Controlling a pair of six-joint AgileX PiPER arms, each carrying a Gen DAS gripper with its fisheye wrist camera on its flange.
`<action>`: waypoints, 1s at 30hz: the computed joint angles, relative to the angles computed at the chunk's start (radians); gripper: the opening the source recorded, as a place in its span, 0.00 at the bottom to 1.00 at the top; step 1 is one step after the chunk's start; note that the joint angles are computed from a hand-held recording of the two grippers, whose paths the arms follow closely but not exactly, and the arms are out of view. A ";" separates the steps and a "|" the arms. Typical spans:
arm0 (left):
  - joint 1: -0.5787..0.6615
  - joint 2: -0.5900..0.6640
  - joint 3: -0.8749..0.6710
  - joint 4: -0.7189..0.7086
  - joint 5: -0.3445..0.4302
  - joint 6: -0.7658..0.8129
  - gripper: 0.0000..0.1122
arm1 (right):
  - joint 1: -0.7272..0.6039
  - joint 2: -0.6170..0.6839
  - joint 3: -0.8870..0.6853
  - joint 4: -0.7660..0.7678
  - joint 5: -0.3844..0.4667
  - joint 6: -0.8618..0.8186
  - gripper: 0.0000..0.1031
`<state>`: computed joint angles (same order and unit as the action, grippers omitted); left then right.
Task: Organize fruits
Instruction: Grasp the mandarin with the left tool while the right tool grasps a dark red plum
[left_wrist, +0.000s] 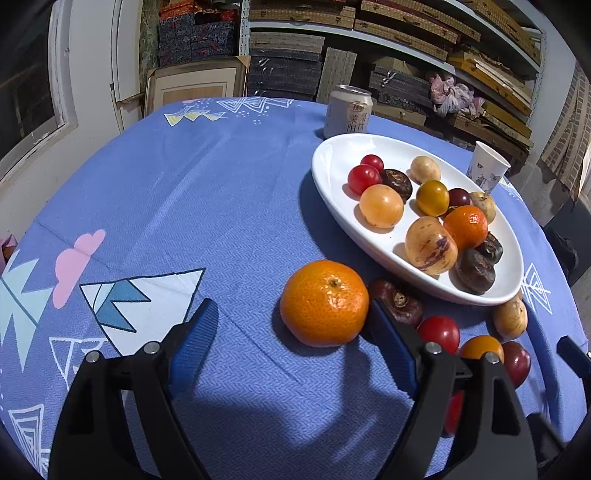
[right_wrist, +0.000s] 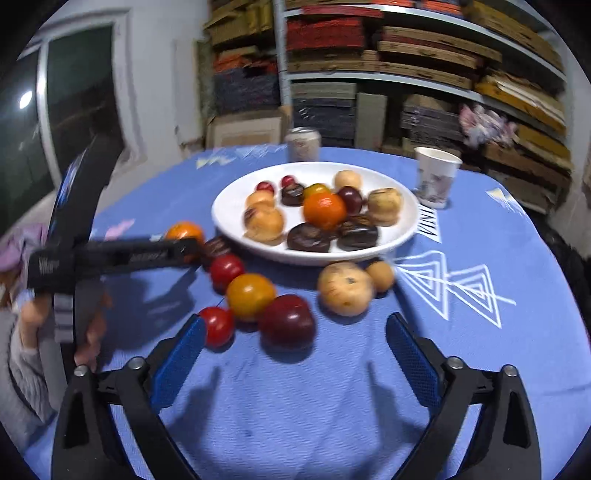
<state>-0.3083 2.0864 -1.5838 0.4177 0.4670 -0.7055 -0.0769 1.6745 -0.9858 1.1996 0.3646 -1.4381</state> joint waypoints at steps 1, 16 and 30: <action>0.000 0.000 0.000 0.000 0.001 0.000 0.72 | 0.012 -0.003 0.003 -0.004 -0.009 -0.007 0.78; 0.011 0.006 -0.005 -0.040 0.001 0.035 0.74 | 0.007 0.087 -0.114 -0.260 0.088 0.328 0.46; 0.014 -0.009 0.016 -0.199 -0.063 0.222 0.41 | -0.006 0.140 -0.176 -0.298 0.169 0.391 0.40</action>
<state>-0.2947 2.0779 -1.5676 0.2183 0.4041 -0.4839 -0.0833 1.8143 -1.1617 0.9015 0.5336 -1.0469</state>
